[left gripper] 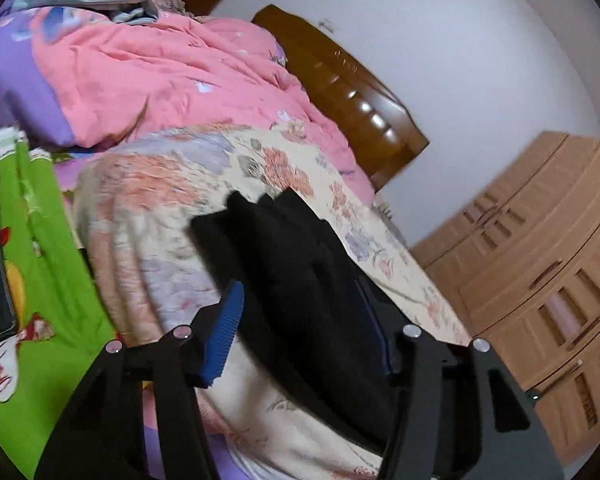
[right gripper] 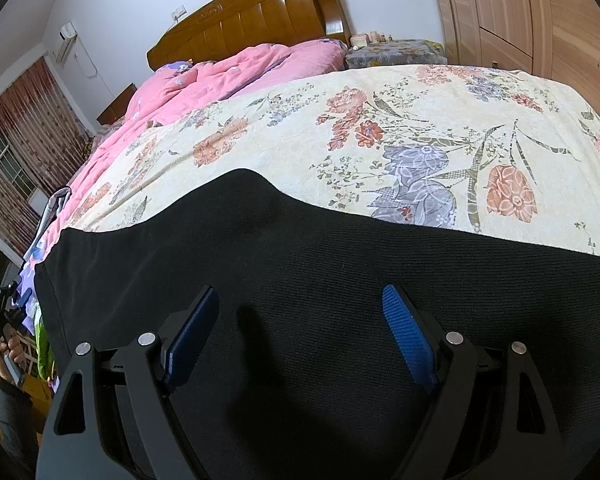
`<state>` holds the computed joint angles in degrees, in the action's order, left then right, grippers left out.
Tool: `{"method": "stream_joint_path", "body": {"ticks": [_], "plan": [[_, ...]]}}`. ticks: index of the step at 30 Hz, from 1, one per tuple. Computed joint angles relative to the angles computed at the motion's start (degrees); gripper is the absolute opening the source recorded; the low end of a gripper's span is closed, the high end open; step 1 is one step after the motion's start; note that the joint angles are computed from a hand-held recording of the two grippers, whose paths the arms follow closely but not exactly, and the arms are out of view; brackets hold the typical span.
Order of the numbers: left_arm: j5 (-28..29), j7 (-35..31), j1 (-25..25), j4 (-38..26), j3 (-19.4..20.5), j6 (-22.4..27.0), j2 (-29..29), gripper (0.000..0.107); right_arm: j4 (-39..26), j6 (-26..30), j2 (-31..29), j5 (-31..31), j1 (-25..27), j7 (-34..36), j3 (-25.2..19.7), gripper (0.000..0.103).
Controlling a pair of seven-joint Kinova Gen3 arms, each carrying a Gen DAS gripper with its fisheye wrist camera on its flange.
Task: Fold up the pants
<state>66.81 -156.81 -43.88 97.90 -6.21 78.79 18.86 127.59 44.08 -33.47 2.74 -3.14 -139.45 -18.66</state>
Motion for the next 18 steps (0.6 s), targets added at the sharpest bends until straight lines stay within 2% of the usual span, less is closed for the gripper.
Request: {"method": "stream_joint_path", "body": {"ticks": [3, 5, 7, 10, 13, 15, 16, 18], "plan": [[-1.7, 3.1, 2.8, -0.5, 0.6, -3.6, 0.3, 0.046, 0.1, -0.2, 0.1, 0.0, 0.0, -0.1, 0.0, 0.082], [-2.0, 4.0, 4.0, -0.7, 1.2, -5.3, 1.0, 0.027, 0.0, -0.2, 0.1, 0.0, 0.0, -0.1, 0.0, 0.082], [-1.8, 2.9, 4.7, 0.6, 1.6, -7.9, 0.0, 0.02, 0.0, -0.2, 0.1, 0.0, 0.0, 0.0, 0.0, 0.082], [-0.5, -1.1, 4.7, 3.1, 1.5, -9.6, -3.0, 0.016, 0.1, -0.3, 0.0, -0.1, -0.1, 0.0, 0.2, 0.082], [2.0, -4.1, 3.0, 5.1, 0.4, -6.7, -5.8, 0.015, 0.2, -0.4, -0.1, -0.1, -0.1, 0.0, 0.2, 0.082], [0.5, -2.9, 3.8, 4.9, -0.7, -7.3, -6.4, 0.015, 0.2, -0.4, -0.1, -0.1, -0.1, 0.0, 0.2, 0.082], [-1.2, -1.6, 5.7, 4.4, -2.0, -9.0, -6.1, 0.016, 0.2, -0.4, -0.1, -0.1, -0.1, 0.0, 0.2, 0.082], [-4.8, 0.7, 7.5, 3.2, -1.5, -12.7, -3.9, 0.018, 0.1, -0.4, 0.0, -0.2, 0.0, 0.0, 0.1, 0.081]]}}
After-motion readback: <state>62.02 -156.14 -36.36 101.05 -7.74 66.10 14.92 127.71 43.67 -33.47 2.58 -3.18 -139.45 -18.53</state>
